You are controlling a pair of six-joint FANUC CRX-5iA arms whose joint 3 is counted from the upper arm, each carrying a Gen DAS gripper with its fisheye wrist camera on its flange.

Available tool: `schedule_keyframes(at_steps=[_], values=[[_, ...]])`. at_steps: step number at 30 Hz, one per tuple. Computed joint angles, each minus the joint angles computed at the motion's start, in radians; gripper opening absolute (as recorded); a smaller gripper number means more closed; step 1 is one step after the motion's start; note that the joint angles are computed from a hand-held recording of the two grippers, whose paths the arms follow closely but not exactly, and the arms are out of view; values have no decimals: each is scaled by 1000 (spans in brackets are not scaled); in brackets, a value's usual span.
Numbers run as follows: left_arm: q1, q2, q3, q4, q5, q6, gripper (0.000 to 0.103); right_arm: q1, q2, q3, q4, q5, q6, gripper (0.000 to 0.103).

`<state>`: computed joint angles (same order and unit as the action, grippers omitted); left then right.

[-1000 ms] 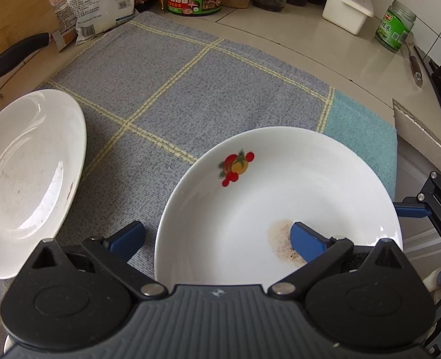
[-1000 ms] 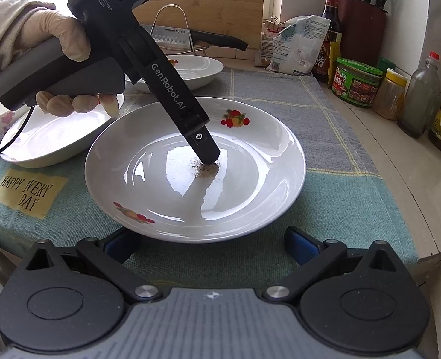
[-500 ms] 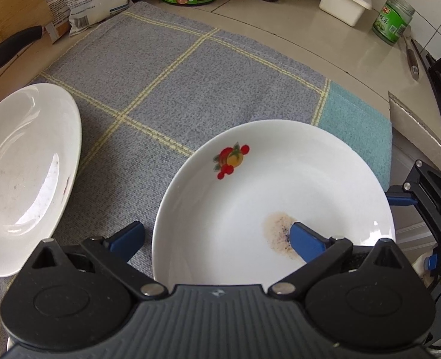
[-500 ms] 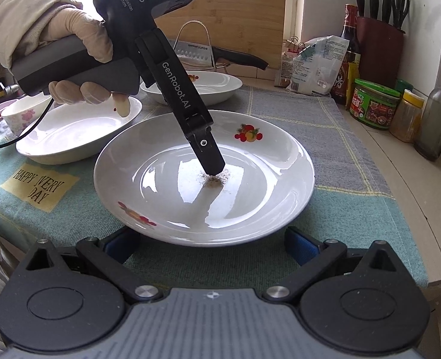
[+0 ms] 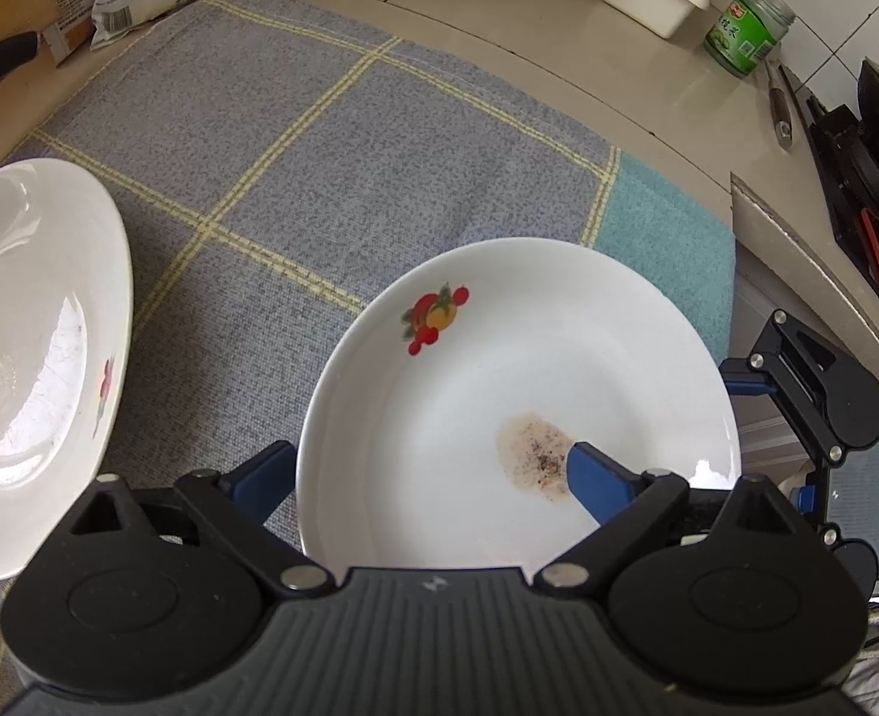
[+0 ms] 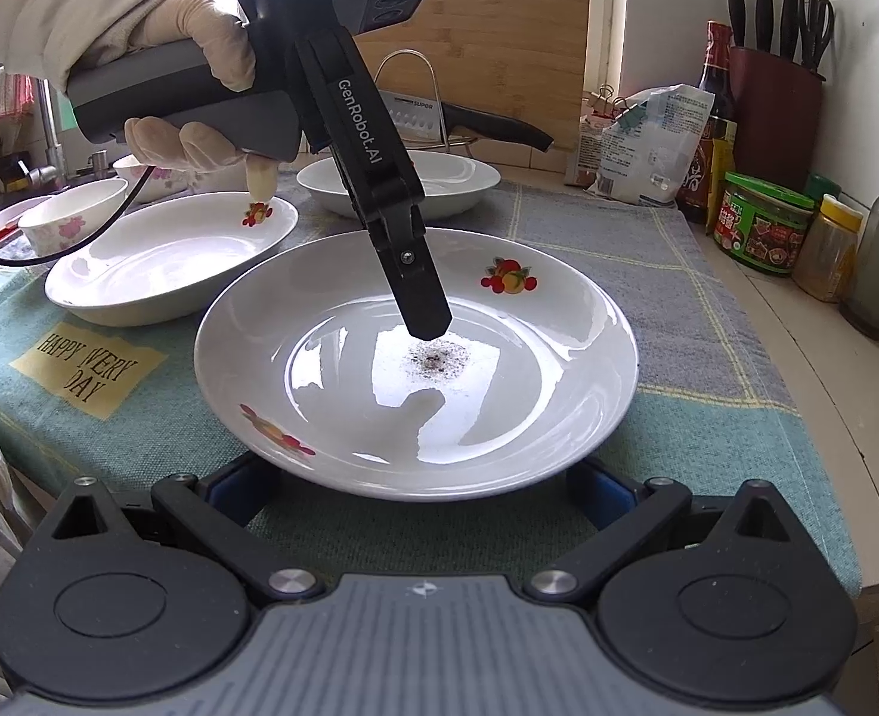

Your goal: Organize plates and bowls

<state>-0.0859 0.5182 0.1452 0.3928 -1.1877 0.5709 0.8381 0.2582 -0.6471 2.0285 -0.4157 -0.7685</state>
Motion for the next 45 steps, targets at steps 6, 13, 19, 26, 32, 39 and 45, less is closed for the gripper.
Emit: schedule_keyframes(at_steps=[6, 13, 19, 26, 32, 39, 45], values=[[0, 8, 13, 7, -23, 3, 90, -6, -3, 15, -63, 51, 79, 103], [-2, 13, 20, 6, -36, -6, 89, -16, -6, 21, -81, 86, 121, 103], [-6, 31, 51, -4, -63, -9, 89, -48, -12, 23, -32, 130, 115, 103], [-8, 39, 66, -12, -79, -1, 89, -48, -12, 30, -82, 154, 177, 103], [-11, 45, 76, -19, -86, 15, 89, -56, -10, 34, -80, 166, 185, 103], [-12, 22, 43, -19, -53, 0, 89, -14, -5, 44, -251, 151, 324, 103], [-8, -2, 13, -11, -25, -31, 88, -2, -8, 48, -306, 146, 383, 103]])
